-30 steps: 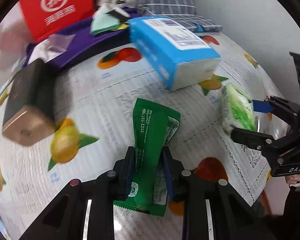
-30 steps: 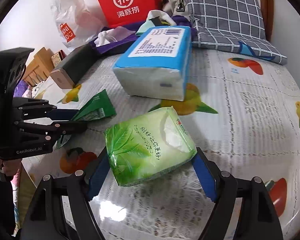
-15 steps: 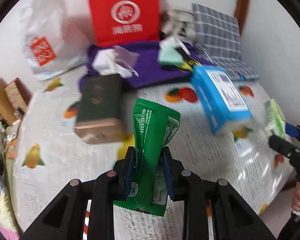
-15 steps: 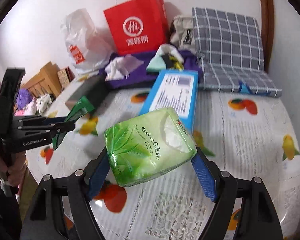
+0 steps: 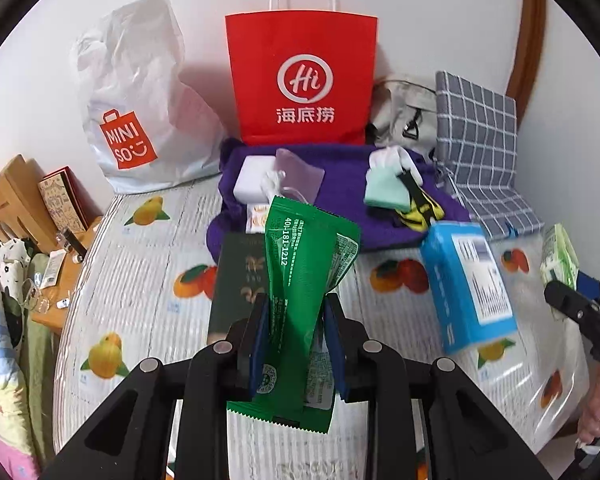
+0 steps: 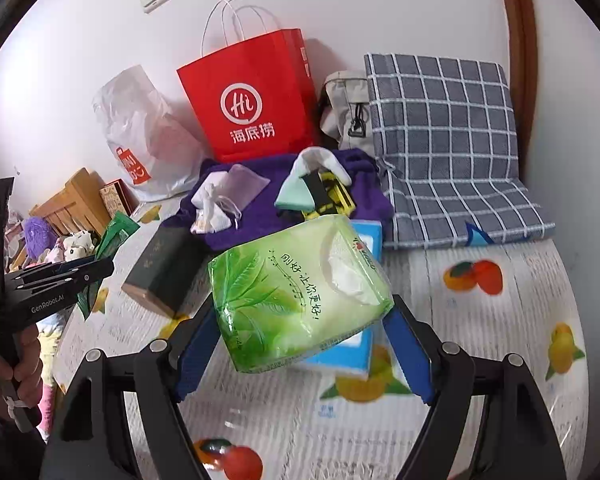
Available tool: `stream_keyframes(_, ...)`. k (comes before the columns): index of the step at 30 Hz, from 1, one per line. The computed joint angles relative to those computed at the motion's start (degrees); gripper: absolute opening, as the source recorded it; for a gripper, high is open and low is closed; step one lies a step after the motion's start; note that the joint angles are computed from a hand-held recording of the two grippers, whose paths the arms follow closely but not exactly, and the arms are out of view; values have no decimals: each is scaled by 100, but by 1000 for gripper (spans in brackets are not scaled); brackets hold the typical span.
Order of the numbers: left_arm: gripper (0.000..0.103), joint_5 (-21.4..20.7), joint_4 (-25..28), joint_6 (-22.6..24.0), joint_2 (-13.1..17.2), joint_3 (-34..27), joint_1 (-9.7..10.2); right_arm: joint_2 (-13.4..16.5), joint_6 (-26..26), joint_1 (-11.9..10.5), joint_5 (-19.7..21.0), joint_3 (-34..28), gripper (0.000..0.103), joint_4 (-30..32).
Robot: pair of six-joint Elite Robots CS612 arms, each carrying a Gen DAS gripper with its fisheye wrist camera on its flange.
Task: Organize soft objects
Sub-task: 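Carry the green sachet and green tissue pack over the purple towel with both grippers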
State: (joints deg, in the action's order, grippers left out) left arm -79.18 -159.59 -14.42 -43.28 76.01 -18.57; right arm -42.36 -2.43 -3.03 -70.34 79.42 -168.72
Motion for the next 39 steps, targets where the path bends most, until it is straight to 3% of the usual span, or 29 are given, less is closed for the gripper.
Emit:
stream_keyframes(16, 26, -346, 916, -249, 697, -1374, 306, 809, -156, 191, 225, -1573, 79, 987)
stream_keyframes(26, 26, -778, 1399, -386, 1215, -2228, 496, 1386, -358, 327, 97, -2622, 79, 1790)
stream_keyframes(39, 26, -1104, 2120, -373, 1899, -3499, 551, 2118, -641, 413, 92, -4037, 79, 2749)
